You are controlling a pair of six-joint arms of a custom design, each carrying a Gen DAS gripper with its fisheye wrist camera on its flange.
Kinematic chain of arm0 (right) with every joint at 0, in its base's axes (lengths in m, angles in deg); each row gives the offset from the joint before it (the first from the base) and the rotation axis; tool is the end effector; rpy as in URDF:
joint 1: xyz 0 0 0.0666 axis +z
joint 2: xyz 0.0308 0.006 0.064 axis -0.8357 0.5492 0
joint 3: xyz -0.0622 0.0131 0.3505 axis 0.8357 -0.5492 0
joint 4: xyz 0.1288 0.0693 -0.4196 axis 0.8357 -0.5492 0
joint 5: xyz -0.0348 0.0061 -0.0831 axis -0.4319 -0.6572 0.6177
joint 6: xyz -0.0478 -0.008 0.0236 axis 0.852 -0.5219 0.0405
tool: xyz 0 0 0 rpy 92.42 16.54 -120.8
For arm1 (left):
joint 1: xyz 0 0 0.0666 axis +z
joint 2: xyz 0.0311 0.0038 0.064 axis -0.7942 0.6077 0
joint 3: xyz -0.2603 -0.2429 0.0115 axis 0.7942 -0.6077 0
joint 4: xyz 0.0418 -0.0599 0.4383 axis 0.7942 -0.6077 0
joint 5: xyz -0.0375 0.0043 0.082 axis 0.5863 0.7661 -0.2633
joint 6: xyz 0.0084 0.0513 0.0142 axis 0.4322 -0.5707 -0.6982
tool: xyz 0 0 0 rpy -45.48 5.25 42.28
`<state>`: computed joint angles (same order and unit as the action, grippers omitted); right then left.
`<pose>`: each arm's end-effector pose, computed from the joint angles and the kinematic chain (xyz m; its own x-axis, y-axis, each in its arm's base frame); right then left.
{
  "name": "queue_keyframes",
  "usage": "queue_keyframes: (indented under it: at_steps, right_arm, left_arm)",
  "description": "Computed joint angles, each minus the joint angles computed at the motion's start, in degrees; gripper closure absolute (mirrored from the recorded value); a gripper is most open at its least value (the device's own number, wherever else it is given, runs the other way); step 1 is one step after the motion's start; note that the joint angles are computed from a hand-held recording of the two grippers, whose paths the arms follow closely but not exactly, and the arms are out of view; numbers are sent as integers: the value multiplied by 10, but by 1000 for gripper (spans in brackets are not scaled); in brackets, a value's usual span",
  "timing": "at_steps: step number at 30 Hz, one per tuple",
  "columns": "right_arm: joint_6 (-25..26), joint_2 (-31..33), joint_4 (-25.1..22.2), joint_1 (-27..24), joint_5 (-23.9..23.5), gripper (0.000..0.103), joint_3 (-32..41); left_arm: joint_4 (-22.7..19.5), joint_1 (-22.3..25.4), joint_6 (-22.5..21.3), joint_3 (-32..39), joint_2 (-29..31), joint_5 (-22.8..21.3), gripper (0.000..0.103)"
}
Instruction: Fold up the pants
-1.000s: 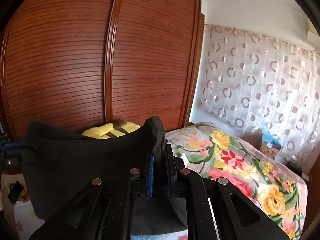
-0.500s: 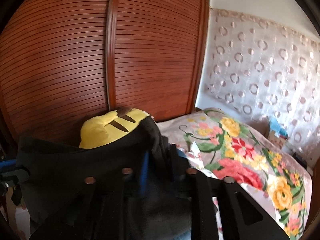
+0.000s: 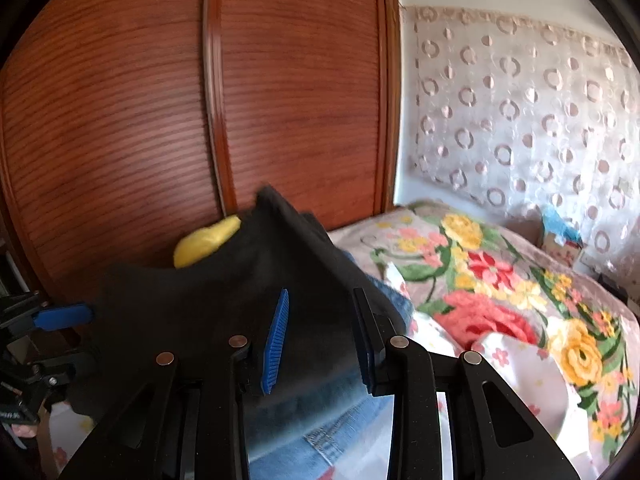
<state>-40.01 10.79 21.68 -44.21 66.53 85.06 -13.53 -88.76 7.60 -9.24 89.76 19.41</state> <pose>0.5776 0.1402 0.4320 -0.3781 -0.3275 -0.8659 -0.6081 0.7931 -0.0345 0.4541 -0.3147 0.3697 -0.5621 -0.0092 -0.8270 0.0728 0.9955 -0.0605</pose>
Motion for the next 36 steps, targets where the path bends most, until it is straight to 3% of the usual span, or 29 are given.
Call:
queue_keyframes:
  at_steps: [4,11,12,15,29,36]
  right_arm:
    - [-28,28,-35,0,-3,71,38]
    - [-46,-11,-29,9,4,71,9]
    - [-46,-20,-24,11,8,71,-2]
    - [-50,-47,-10,16,15,71,-37]
    - [-81,-172,6,31,62,70,-169]
    - [-104,-233,10,49,96,57,-215]
  left_arm:
    - [-9,-3,-3,2,1,-5,53]
    - [-16,-5,-15,2,-2,-1,53]
    - [-18,-5,-18,1,-3,-1,48]
    - [-12,-5,-18,-11,-15,5,21]
    - [-29,-30,-10,-57,-65,-13,19]
    - [-21,-43,-22,-71,-86,-10,19]
